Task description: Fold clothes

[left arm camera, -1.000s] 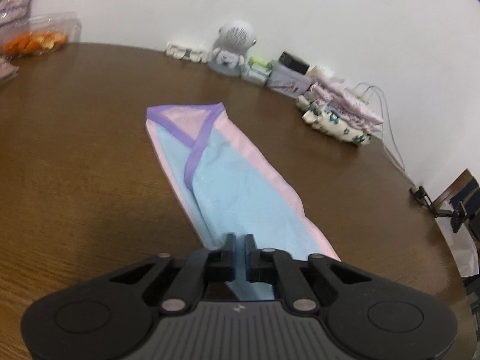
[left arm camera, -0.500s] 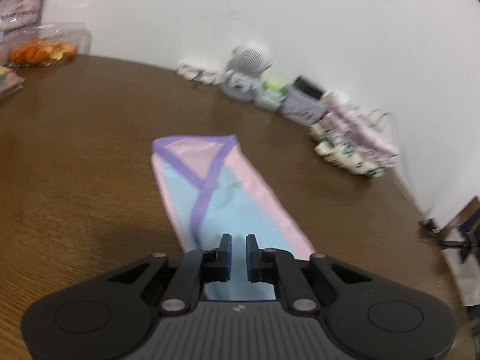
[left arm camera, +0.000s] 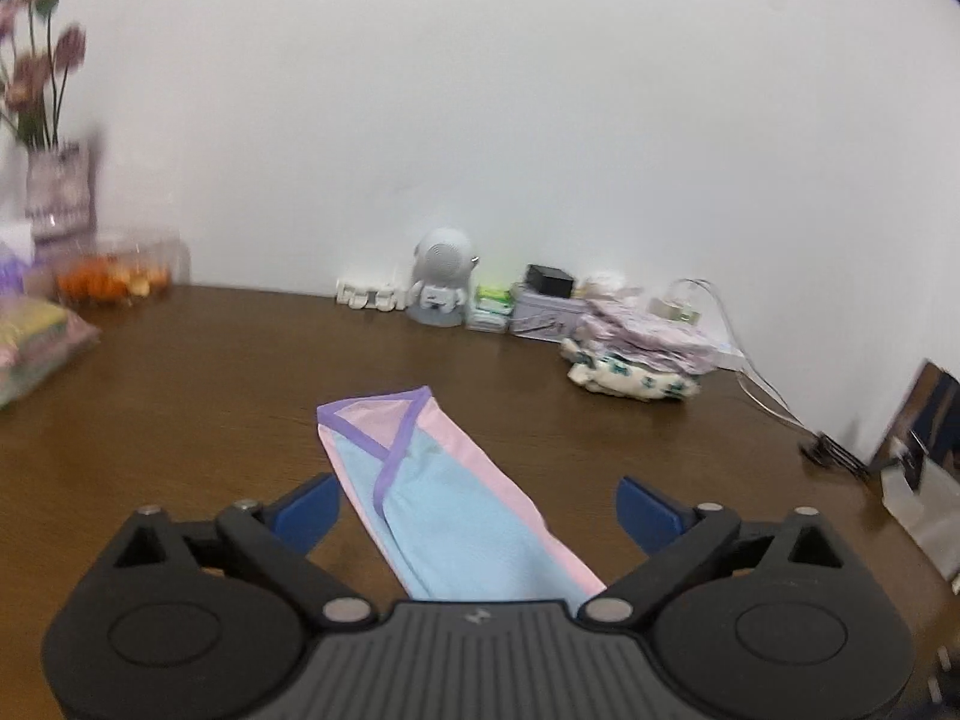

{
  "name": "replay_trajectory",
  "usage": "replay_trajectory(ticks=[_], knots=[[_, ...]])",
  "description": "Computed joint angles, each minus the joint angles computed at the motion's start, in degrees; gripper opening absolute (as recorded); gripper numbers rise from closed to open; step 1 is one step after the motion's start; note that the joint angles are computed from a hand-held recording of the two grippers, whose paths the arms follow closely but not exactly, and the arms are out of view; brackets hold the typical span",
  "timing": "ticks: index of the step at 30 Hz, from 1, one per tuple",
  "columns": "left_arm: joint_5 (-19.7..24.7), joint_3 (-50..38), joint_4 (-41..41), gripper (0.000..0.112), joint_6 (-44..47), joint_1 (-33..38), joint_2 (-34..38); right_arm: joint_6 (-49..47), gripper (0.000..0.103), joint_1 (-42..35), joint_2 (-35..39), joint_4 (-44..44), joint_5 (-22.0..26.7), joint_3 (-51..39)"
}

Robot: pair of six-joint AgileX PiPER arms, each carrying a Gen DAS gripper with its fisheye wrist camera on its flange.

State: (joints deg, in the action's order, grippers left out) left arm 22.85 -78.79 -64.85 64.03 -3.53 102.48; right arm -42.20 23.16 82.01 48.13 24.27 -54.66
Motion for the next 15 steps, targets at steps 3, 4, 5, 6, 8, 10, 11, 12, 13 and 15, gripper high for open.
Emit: replay_trajectory(ticks=[3, 4, 5, 6, 8, 10, 11, 12, 13, 15], knots=[[0.1, 12.14, -8.09, 0.103, 11.69, 0.35, -9.13, -0.71, 0.103, -0.19, -1.18, 3.23, -1.88, 2.75], [0.51, 15.77, -10.3, 0.103, 15.19, 0.51, -11.81, -1.07, 0.103, -0.22, -1.52, 4.41, -2.52, 3.59], [0.37, 19.08, -11.48, 0.103, 17.37, 0.29, -14.2, -1.63, 0.103, -0.18, -2.03, 5.8, -3.34, 4.65], [0.25, 22.27, -12.38, 0.103, 19.24, 0.03, -16.6, -2.37, 0.103, -0.13, -2.68, 7.34, -4.19, 5.82], [-1.14, 27.8, -12.78, 0.103, 20.77, -1.36, -20.86, -2.94, 0.103, 0.0, -4.19, 9.42, -5.77, 8.1], [-3.09, 32.5, -12.73, 0.103, 20.48, -3.24, -24.25, -2.29, 0.103, 0.46, -5.92, 10.37, -7.57, 10.35], [-3.52, 34.75, -13.03, 0.103, 20.39, -3.82, -25.82, -2.89, 0.103, 0.59, -6.55, 11.65, -8.24, 11.31], [-3.96, 36.93, -13.3, 0.103, 20.24, -4.45, -27.34, -4.42, 0.103, 0.67, -7.26, 13.9, -8.96, 12.49], [-4.36, 38.82, -13.39, 0.103, 20.04, -5.15, -28.59, -5.25, 0.103, 1.02, -7.94, 15.51, -9.86, 13.59], [-4.9, 42.04, -13.25, 0.103, 19.81, -6.37, -30.76, -6.06, 0.103, 2.03, -9.1, 17.85, -11.8, 15.48]])
